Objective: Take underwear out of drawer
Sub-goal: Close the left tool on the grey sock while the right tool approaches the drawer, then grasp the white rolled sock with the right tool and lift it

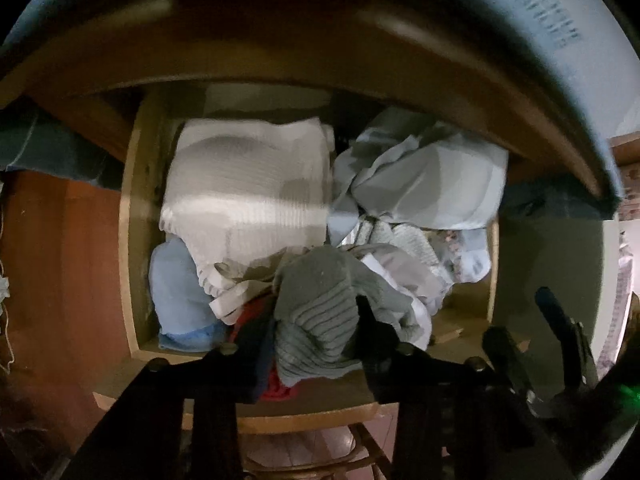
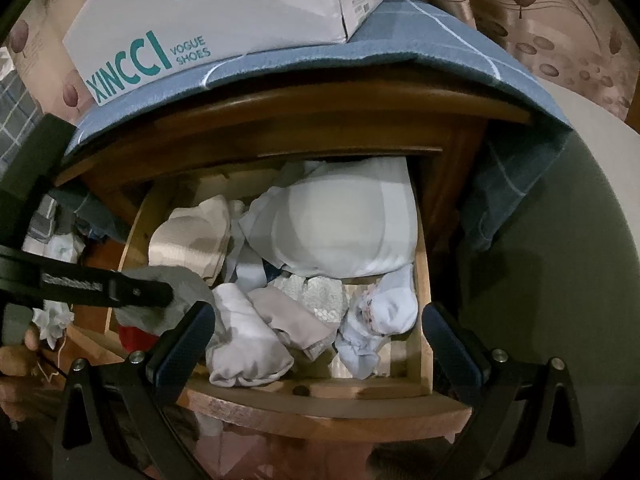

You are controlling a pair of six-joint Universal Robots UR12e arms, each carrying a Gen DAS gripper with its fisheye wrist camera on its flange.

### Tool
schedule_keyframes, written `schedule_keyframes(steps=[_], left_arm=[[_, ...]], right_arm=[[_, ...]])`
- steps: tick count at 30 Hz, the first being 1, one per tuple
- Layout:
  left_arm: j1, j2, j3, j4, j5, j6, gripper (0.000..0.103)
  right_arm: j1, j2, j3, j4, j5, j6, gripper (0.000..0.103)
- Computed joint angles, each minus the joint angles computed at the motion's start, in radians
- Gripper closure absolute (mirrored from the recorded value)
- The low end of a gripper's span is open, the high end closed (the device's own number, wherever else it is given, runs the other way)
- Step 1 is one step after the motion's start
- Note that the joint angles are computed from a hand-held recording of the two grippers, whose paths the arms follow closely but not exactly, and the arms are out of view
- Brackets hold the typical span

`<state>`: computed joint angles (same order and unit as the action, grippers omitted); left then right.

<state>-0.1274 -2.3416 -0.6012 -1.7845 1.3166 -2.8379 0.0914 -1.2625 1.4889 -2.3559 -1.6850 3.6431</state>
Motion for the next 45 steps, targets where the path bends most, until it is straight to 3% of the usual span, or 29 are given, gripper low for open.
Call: schedule_keyframes(steps=[4, 8, 17, 27, 29, 35, 41, 45], left_arm=[[0.017, 0.035, -0.046, 0.045, -0.054, 0.018, 0.068], [0.041, 0.068, -0.089, 0.095, -0.125, 0.036, 0.068], [0.078, 0.116, -0.191, 0.261, -0.129, -0.027, 0.068], [0.097, 0.153, -0.309, 0.407, -0.100, -0.083, 0.068], [0.095, 0.155, -0.320, 0.425, -0.086, -0.089, 0.068], [0.103, 0.148, -0.325, 0.436, -0.116, -0.125, 0.068], [0.108, 0.146, -0.326, 0.430, -0.133, -0.137, 0.067], [0.111, 0.148, -0.334, 0.437, -0.153, -0.140, 0.067]], right_arm=[[-0.025, -0.001, -0.005, 0.014, 0.105, 0.020, 0.002], [-0.047, 0.015, -0.041, 0.098, 0.237, 0.010, 0.013], [-0.019, 0.121, -0.228, 0.403, 0.290, -0.162, 0.033], [0.005, 0.226, -0.385, 0.615, 0.287, -0.276, 0.044], [0.013, 0.237, -0.403, 0.640, 0.251, -0.296, 0.045], [0.029, 0.272, -0.450, 0.713, 0.194, -0.335, 0.044], [0.031, 0.301, -0.481, 0.763, 0.187, -0.327, 0.042], [0.040, 0.309, -0.494, 0.775, 0.149, -0.315, 0.053]])
